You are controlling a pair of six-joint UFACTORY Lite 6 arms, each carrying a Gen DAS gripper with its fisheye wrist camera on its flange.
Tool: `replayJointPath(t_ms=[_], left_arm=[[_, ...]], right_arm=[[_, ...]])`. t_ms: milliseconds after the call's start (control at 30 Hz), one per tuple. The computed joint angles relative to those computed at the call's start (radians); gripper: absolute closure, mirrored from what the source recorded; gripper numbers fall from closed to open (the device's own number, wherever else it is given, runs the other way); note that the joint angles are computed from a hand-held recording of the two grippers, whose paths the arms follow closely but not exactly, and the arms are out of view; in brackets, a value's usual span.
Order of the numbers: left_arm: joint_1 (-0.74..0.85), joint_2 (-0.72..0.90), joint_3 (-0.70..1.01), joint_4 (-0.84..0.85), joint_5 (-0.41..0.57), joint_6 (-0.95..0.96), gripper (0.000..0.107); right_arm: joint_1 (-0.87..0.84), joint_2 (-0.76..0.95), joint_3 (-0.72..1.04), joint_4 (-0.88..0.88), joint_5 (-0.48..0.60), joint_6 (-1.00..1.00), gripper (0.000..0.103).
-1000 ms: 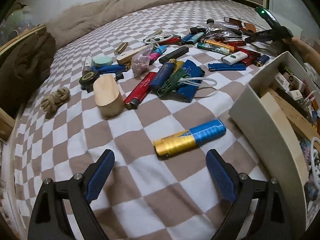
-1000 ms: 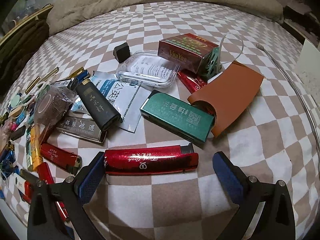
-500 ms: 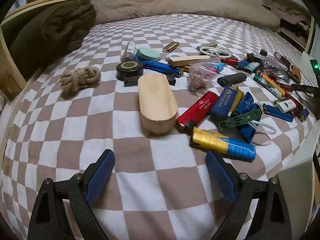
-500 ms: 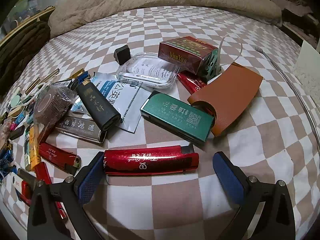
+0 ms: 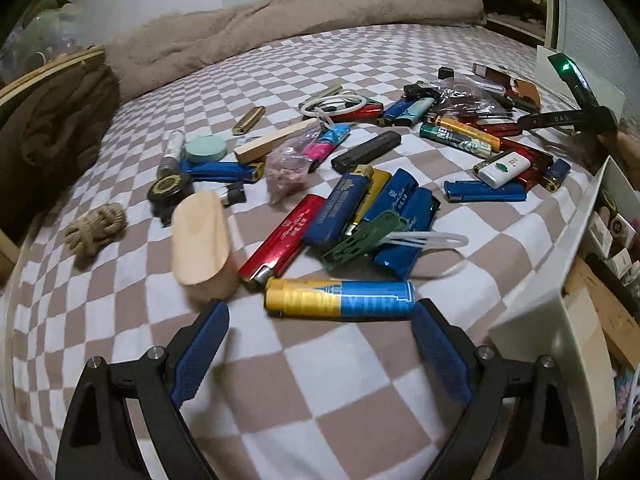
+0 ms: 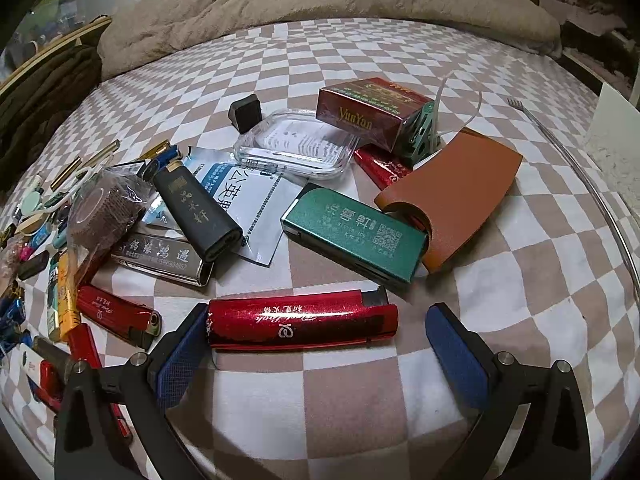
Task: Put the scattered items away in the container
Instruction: 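Close the right tool on the red lighter while the left tool approaches the yellow-blue lighter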
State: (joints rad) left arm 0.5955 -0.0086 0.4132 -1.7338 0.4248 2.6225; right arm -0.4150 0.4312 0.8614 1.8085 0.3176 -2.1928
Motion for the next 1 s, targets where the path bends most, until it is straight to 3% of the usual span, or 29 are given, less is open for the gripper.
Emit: replayJointPath(t_ms=[367, 467, 533, 1000], left_arm=[[0.011, 0.104, 0.067, 0.112, 0.042, -0.11, 0.014], [0.025, 0.118, 0.071, 0.115, 0.063, -0.101, 0.014], [0.033, 0.123, 0.072, 0.126, 0.074, -0.102, 0.014], [0.061, 0.209, 0.199, 0.459, 0.175, -0.433, 0.004]], right_arm=[[-0.016, 0.003, -0.006, 0.1, 0.053, -0.094, 0.001], [-0.002, -0.009, -0.027, 0.225, 0.059, -0.196, 0.009], [0.013, -0.008, -0.026, 0.281, 0.065, -0.222, 0.02], [-0.016, -0.039, -0.075, 0.23, 0.132, -0.15, 0.02]])
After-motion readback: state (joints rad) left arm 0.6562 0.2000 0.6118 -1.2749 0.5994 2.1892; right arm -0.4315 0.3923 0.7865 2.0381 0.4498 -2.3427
